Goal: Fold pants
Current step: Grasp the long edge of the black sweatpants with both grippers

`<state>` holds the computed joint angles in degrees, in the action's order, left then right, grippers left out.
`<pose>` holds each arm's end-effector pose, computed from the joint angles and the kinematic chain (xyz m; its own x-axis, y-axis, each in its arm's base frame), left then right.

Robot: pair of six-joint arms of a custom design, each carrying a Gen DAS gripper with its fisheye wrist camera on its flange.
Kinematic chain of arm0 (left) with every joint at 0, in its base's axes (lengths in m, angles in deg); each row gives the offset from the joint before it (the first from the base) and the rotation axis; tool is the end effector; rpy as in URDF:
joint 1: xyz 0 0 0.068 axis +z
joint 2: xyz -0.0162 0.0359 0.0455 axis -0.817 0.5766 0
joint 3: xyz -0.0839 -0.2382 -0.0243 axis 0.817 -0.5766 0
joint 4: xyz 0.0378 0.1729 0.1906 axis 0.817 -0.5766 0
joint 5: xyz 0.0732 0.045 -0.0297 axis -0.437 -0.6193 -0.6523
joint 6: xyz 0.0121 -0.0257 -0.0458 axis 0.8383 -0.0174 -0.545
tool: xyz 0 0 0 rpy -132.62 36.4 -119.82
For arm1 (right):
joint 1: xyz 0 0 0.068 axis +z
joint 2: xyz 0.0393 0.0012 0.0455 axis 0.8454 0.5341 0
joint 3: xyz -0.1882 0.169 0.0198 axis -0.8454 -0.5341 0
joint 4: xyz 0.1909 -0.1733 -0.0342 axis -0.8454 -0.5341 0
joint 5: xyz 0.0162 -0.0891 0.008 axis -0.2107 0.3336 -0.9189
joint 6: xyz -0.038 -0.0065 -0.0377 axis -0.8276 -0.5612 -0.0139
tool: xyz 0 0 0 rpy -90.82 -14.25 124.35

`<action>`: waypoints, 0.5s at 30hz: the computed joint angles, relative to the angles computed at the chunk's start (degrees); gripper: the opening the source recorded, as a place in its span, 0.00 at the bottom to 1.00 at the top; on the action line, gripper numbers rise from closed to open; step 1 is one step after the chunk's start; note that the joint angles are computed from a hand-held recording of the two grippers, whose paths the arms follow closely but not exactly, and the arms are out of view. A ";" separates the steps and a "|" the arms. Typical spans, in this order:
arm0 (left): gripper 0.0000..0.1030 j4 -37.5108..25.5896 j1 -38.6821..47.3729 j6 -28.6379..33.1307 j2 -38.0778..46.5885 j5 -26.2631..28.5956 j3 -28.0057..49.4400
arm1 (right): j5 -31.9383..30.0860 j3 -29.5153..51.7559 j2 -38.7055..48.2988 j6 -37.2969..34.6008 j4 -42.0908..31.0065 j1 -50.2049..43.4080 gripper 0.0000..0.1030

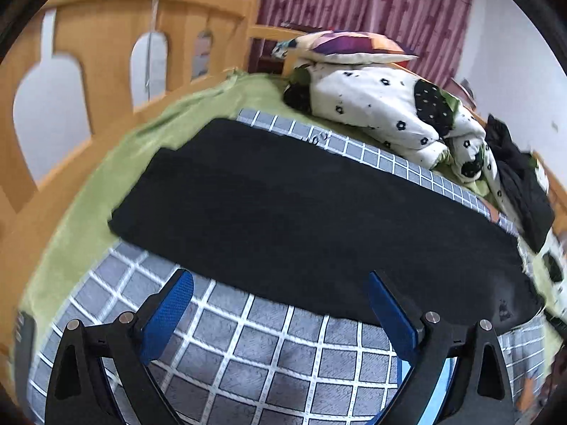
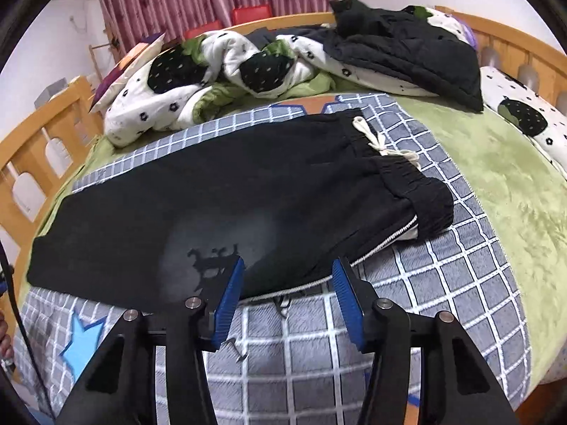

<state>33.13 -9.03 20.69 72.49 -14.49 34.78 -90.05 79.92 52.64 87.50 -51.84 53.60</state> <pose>0.1738 0.1534 0.3042 -0.6515 -0.3534 -0.6713 -0.2643 0.9352 -0.2358 0.1977 -0.0130 0.3213 -0.7287 0.1655 -0.6646 0.1306 0.9861 0.1023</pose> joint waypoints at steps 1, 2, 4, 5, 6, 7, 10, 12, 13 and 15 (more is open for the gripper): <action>0.95 -0.51 1.14 0.14 0.97 1.11 0.03 | -0.85 -0.31 0.67 1.06 0.18 -0.83 0.51; 0.95 -0.33 2.09 0.43 1.22 1.63 -0.64 | -3.60 -0.70 1.79 2.57 -0.25 -2.81 0.51; 0.95 1.85 4.10 1.96 1.07 2.78 -3.41 | -8.55 -2.44 2.01 3.16 0.87 -6.02 0.51; 0.95 2.95 4.73 2.16 1.04 2.40 -4.86 | -9.42 -4.38 0.94 2.66 2.68 -7.08 0.51; 0.95 3.32 4.77 1.76 1.90 1.14 -5.43 | -9.29 -6.49 -0.43 2.20 4.65 -7.71 0.52; 0.95 2.43 5.59 2.41 3.50 1.69 -5.64 | -8.39 -7.83 -1.12 2.89 5.29 -8.15 0.52; 0.95 3.13 7.65 4.54 5.56 4.31 -7.08 | -13.17 -9.05 -0.52 3.97 5.13 -10.80 0.54; 0.95 4.68 8.32 3.04 6.75 5.40 -7.64 | -12.79 -10.18 -0.70 3.86 6.80 -10.61 0.55; 0.95 4.84 8.13 1.78 8.97 6.64 -6.83 | -11.67 -10.51 -0.45 4.42 7.41 -10.00 0.55; 0.94 6.07 6.59 -1.56 12.91 6.13 -5.18 | -12.64 -10.78 1.45 5.73 9.32 -9.93 0.55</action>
<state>39.19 -2.43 19.13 85.40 -8.36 29.61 -102.69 69.14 54.09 93.23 -42.52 43.66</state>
